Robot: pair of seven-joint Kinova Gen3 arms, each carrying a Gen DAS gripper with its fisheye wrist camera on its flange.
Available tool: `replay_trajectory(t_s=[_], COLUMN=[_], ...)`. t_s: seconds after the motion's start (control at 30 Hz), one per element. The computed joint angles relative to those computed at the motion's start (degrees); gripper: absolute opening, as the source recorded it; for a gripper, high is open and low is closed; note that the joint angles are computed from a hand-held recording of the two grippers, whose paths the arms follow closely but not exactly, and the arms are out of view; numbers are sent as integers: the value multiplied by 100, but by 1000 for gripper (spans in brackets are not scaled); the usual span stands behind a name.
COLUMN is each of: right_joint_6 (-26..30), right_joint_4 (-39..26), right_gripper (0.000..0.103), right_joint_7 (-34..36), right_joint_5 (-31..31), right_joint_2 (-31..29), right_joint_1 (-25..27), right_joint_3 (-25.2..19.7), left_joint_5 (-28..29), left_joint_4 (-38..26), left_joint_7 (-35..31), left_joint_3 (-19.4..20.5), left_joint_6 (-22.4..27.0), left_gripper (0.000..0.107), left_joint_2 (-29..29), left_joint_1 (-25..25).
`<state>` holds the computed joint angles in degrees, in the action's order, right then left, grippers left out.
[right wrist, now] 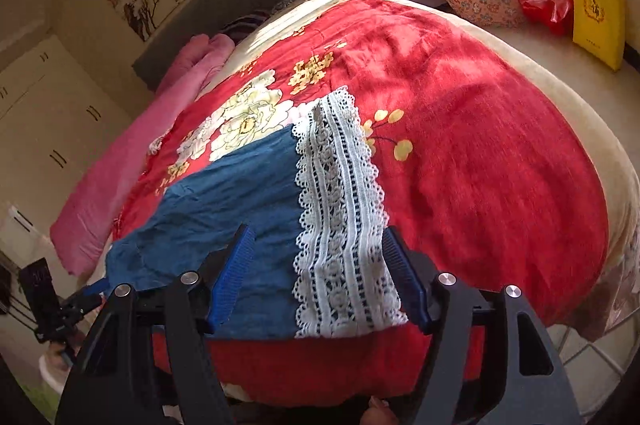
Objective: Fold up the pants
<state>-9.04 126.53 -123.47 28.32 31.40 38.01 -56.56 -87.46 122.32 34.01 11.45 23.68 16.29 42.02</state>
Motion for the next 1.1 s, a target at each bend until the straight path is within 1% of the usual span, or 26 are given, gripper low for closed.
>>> replay_trajectory(t_s=[0.03,0.07,0.13,0.17,0.2,0.23,0.27,0.3,0.33,0.37,0.4,0.43,0.47,0.5,0.53,0.6,0.63,0.67,0.73,0.77,0.83,0.9,0.93,1.0,1.03,1.1], right_joint_6=[25,-7,-4,3,66,160,210,214,183,128,130,104,2,-60,-54,-129,-56,93,194,120,-55,-66,-46,51,51,-51], right_joint_4=[57,125,192,198,168,125,84,45,19,13,7,14,38,72,80,133,108,49,3,36,108,121,123,124,149,290], right_gripper=[65,65,65,64,64,62,62,61,61,56,49,36,25,24,24,24,24,24,24,24,25,25,28,31,33,39], right_joint_7=[-17,-55,-186,-260,-261,-207,-138,-145,-165,-93,15,85,63,39,27,46,7,7,64,165,228,232,227,142,121,181], right_joint_5=[-119,-231,-290,-227,-256,-379,-533,-594,-624,-744,-798,-758,-637,-609,-602,-528,-505,-546,-653,-786,-893,-944,-933,-913,-951,-1165], right_joint_2=[-88,-181,-248,-202,-191,-255,-321,-286,-202,-194,-250,-287,-252,-290,-405,-611,-649,-668,-596,-562,-565,-605,-630,-694,-771,-1012], right_joint_1=[-80,-239,-394,-391,-495,-704,-959,-1107,-1154,-1306,-1457,-1502,-1440,-1389,-1444,-1589,-1686,-1889,-2226,-2331,-2503,-2643,-2656,-2526,-2571,-2893], right_joint_3=[75,256,429,428,499,675,925,1070,1110,1233,1337,1349,1275,1229,1290,1493,1609,1801,2118,2230,2430,2572,2576,2443,2495,2872], left_joint_5=[182,356,787,1020,1253,1486,1717,1855,1900,1852,1850,1842,1809,1743,1712,1593,1536,1386,1136,1016,936,831,726,492,415,449], left_joint_4=[-57,-115,-262,-345,-409,-441,-454,-406,-331,-266,-226,-190,-135,-76,-32,80,115,194,307,347,356,370,394,438,450,429], left_joint_7=[-233,-466,-932,-1165,-1398,-1609,-1727,-1752,-1685,-1580,-1569,-1548,-1493,-1406,-1348,-1183,-1100,-923,-606,-480,-434,-357,-243,18,79,16], left_joint_3=[43,188,588,659,623,481,353,190,-76,-341,-501,-604,-695,-783,-840,-927,-936,-981,-991,-971,-875,-818,-809,-734,-662,-471], left_joint_6=[233,466,932,1096,1167,1144,1028,819,587,447,366,297,197,115,91,66,41,-45,-176,-220,-231,-241,-269,-221,-128,59], left_gripper=[66,66,66,66,63,58,58,58,57,56,55,54,54,54,54,54,53,52,51,51,51,51,51,51,51,53], left_joint_2=[106,228,441,553,621,661,666,611,544,519,507,496,468,435,408,333,310,271,216,210,224,226,217,156,126,54], left_joint_1=[130,155,16,9,31,88,87,99,217,389,494,559,597,644,678,724,705,708,651,615,505,434,409,404,414,387])
